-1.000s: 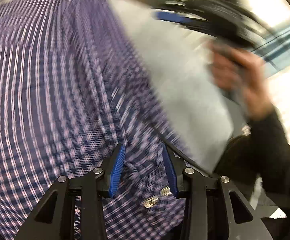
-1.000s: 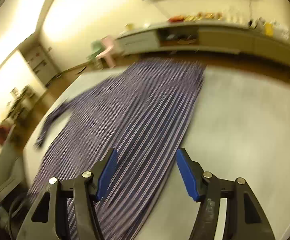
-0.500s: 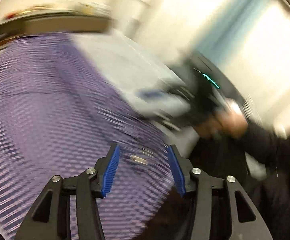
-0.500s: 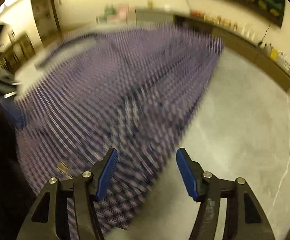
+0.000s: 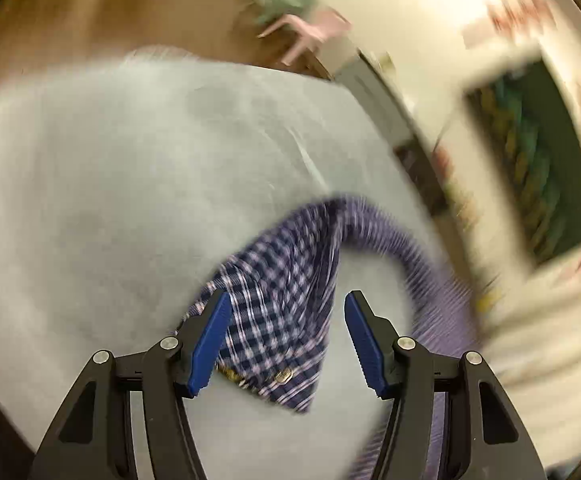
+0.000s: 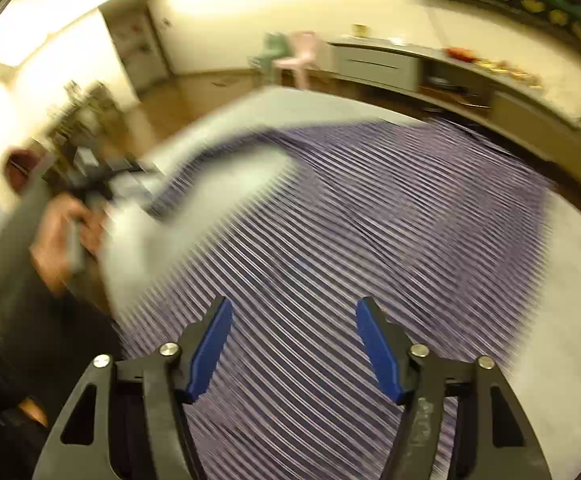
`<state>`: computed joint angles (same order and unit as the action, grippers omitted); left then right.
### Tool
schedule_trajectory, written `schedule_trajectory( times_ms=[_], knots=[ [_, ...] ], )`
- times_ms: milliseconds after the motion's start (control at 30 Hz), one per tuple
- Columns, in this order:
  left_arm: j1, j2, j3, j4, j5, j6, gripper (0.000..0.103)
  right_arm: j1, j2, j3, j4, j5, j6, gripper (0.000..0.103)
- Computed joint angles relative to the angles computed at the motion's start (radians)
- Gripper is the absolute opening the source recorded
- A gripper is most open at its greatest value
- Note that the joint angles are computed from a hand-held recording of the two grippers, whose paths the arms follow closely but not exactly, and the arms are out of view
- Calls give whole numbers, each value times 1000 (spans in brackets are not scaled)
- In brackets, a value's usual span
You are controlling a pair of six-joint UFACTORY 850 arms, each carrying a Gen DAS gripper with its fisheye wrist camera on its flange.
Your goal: Fold clothes
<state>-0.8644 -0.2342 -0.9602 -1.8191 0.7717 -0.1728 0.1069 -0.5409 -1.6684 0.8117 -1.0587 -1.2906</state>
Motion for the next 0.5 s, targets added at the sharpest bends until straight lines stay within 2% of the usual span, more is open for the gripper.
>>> schedule_trajectory(
  times_ms=[67, 100, 200, 267, 333, 400, 467, 500],
  knots=[
    [-21, 54, 85, 97, 47, -209, 61, 107, -15, -14, -14, 13, 41, 71],
    [-28, 50, 101, 138, 70, -291, 62, 160, -28, -28, -26, 20, 63, 71],
    [-34, 67, 141, 164, 92, -381, 62, 321, -18, 39, -83, 128, 73, 71],
    [-64, 105, 190, 139, 139, -435, 62, 408, -46, 33, -144, 185, 113, 71],
    [-86, 134, 226, 112, 188, -476, 62, 469, -74, 40, -214, 289, 146, 71],
    [-86, 146, 259, 118, 196, -511, 62, 524, -99, 50, -294, 404, 183, 71],
    [-76, 156, 294, 135, 186, -560, 62, 543, -69, 109, -255, 498, 92, 71],
    [-86, 157, 304, 126, 195, -595, 62, 541, -54, 134, -203, 504, 11, 71]
  ],
)
